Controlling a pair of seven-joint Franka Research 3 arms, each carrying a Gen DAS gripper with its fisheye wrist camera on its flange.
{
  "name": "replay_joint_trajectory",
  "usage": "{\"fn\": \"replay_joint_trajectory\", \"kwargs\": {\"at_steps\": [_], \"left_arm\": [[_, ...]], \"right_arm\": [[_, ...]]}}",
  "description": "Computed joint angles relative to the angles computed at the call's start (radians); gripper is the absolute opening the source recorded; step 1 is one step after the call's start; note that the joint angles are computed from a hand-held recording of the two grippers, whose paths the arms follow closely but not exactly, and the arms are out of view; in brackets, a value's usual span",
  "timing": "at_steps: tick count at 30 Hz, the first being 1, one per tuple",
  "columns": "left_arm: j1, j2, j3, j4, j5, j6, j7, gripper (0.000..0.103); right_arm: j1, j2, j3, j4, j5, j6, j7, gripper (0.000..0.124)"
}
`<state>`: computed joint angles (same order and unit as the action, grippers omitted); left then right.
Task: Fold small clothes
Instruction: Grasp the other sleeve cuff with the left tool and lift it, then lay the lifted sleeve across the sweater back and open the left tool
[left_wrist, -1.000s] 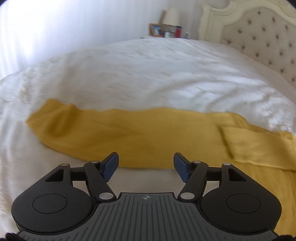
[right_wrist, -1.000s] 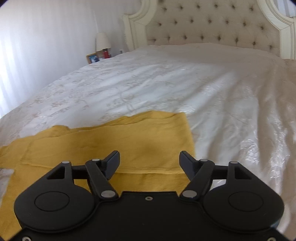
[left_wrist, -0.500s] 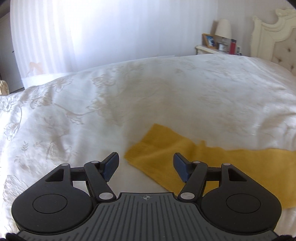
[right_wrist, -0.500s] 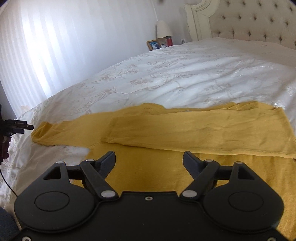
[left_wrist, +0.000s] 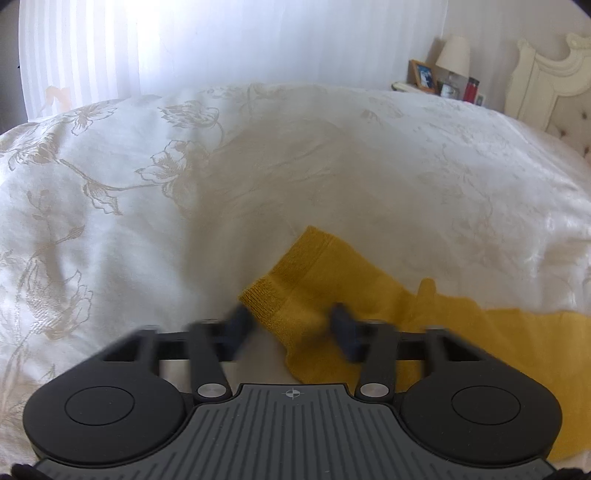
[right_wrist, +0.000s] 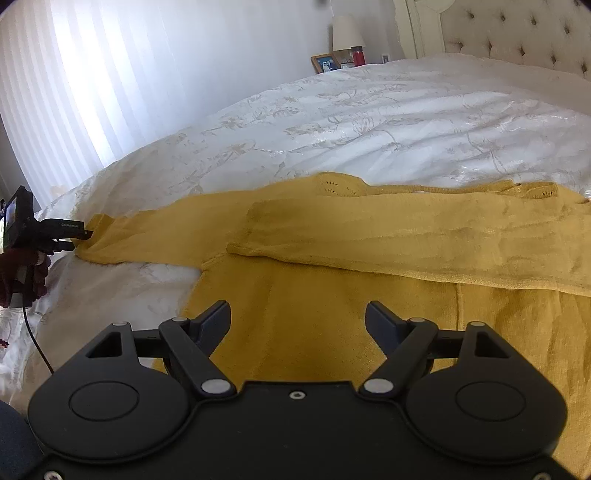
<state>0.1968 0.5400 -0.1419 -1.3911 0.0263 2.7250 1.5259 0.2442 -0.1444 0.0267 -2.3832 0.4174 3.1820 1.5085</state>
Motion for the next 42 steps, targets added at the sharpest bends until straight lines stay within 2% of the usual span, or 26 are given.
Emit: {"fn": "replay_joint_trajectory", "kwargs": {"at_steps": [1,2,5,9,13,15,17,21,23,28,31,35,40,42], "left_arm": [[-0.001,-0.001,-0.002,0.002,-0.001,-0.005,0.001,0.005],[0.005,-0.004,-0.014,0.002,-0.009,-0.008,0.015,0.004],[0.006,-0.042,-0.027,-0.040,-0.020,0.038,0.038,0.003],[0.026,-0.120,-0.081,-0.097,-0.098,0.087,0.071,0.003],[0.057,-0.190,-0.183,-0.113,-0.243,0.110,0.225,0.003],[0.041,-0.215,-0.198,-0.103,-0.290,0.099,0.273,0.003],[0.010,-0.228,-0.211,-0.086,-0.329,0.095,0.310,0.003],[-0.068,-0.239,-0.225,-0.063,-0.384,0.097,0.365,0.003],[-0.110,-0.225,-0.234,-0.039,-0.408,0.084,0.385,0.003],[-0.221,-0.165,-0.253,0.001,-0.403,0.079,0.393,0.003],[-0.280,-0.115,-0.261,0.026,-0.382,0.070,0.364,0.003],[-0.366,-0.062,-0.240,0.032,-0.302,0.069,0.277,0.003],[-0.417,-0.028,-0.236,0.014,-0.231,0.032,0.183,0.008],[-0.416,-0.032,-0.247,-0.002,-0.223,0.025,0.168,0.009]], "right_arm": [[-0.006,-0.001,0.004,-0.002,-0.004,-0.002,0.006,0.082],[-0.013,-0.003,0.010,-0.005,-0.010,-0.004,0.015,0.082],[-0.009,-0.013,0.003,-0.018,-0.004,-0.008,0.020,0.082],[0.005,-0.043,-0.019,-0.048,0.013,-0.003,0.004,0.082],[0.004,-0.080,-0.034,-0.090,0.026,0.010,0.000,0.082],[0.008,-0.103,-0.046,-0.118,0.035,0.024,-0.003,0.082],[0.003,-0.128,-0.052,-0.150,0.038,0.041,-0.003,0.082],[-0.072,-0.177,-0.006,-0.215,0.010,0.069,0.017,0.082],[-0.079,-0.201,-0.012,-0.245,0.004,0.089,0.022,0.082],[-0.120,-0.244,-0.013,-0.292,-0.012,0.126,0.029,0.082],[-0.092,-0.263,-0.063,-0.302,-0.020,0.150,0.027,0.082],[-0.061,-0.288,-0.123,-0.310,-0.017,0.167,0.044,0.082],[-0.103,-0.321,-0.115,-0.330,0.000,0.169,0.068,0.082],[-0.130,-0.325,-0.098,-0.334,0.004,0.176,0.074,0.082]]}}
